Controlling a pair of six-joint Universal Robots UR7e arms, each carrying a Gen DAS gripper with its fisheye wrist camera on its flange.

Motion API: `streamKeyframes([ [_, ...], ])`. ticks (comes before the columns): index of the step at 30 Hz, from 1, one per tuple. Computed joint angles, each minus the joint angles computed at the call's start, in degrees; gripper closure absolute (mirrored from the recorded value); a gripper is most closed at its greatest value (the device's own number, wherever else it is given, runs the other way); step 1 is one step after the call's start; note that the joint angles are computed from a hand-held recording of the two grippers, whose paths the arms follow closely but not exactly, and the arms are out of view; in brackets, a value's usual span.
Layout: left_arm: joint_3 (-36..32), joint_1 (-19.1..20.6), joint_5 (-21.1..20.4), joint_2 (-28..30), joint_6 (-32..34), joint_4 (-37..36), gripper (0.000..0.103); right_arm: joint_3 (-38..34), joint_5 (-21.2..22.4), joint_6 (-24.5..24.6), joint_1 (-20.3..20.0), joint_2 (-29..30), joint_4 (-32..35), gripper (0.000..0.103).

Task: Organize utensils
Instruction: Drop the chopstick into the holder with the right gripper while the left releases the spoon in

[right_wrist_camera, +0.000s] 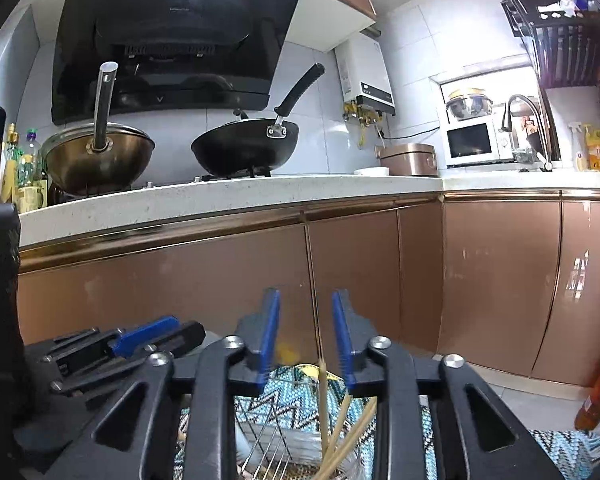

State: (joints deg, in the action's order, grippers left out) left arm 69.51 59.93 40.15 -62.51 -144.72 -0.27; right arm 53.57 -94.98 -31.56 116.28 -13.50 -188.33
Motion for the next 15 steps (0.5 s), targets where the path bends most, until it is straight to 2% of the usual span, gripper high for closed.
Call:
streamKeyframes([
  [5,4.72,-3.4,-2.69,-5.77,-0.18,0.04,0.072,4.53,-2.04,-0.08,1.32,-3.63,-0.37,0.073],
  [10,10.99,-8.86,-10.16,-14.27,1.12,0.91,0.065,12.03,-4.15,-0.79,3.03,-9.1,-2.68,0.069],
  [15,15.46,-14.02,-17.82,-20.83,-1.1,4.42,0.065,20.45,-7.42,-0.39,4.88,-15.28,-2.58,0.069],
])
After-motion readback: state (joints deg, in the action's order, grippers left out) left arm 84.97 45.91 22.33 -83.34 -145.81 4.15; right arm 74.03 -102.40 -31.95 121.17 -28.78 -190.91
